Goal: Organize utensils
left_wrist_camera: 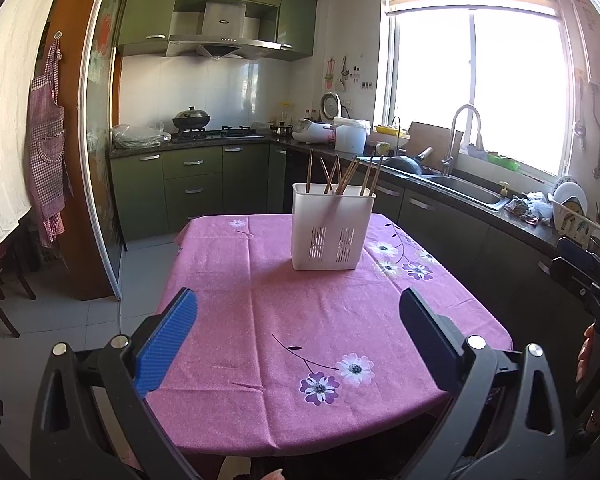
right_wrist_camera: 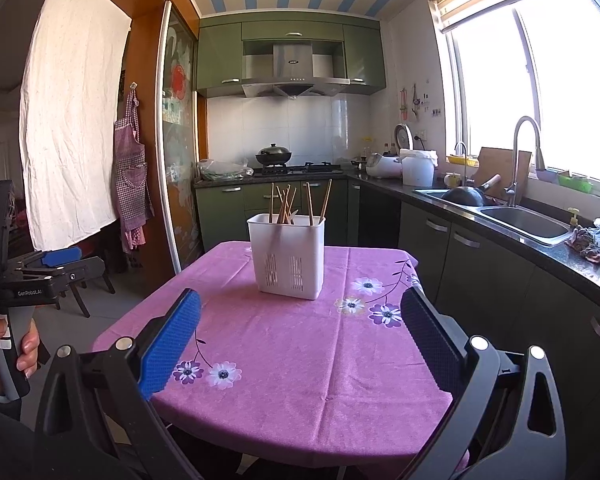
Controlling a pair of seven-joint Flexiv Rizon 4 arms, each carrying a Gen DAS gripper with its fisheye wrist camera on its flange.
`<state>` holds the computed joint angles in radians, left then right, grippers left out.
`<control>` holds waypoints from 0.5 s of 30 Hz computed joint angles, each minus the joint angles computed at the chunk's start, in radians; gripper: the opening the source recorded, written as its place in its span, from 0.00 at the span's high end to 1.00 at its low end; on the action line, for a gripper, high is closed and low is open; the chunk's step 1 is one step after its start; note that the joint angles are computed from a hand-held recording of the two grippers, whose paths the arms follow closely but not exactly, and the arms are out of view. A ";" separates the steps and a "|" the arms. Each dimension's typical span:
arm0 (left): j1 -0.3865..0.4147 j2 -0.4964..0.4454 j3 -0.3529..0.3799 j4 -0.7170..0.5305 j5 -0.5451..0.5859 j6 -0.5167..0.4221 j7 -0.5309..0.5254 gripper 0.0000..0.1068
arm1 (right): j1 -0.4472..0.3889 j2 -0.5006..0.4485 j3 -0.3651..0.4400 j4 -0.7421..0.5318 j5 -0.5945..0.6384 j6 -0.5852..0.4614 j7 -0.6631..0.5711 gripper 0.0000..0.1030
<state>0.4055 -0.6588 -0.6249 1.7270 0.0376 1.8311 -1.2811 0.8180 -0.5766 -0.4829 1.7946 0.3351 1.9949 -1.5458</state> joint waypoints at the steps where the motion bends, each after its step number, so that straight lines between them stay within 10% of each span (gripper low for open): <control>1: -0.001 0.001 0.001 0.000 -0.001 -0.002 0.000 0.10 | -0.001 -0.001 0.002 -0.002 -0.002 -0.002 0.000 0.04; 15: -0.022 0.010 0.032 0.003 -0.002 0.004 -0.006 0.10 | -0.035 0.000 0.038 -0.007 -0.038 -0.010 0.020 0.04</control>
<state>0.3832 -0.6484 -0.5929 1.7302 0.0358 1.8349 -1.2870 0.7825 -0.5761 -0.4451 1.7874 0.2967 1.9849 -1.5262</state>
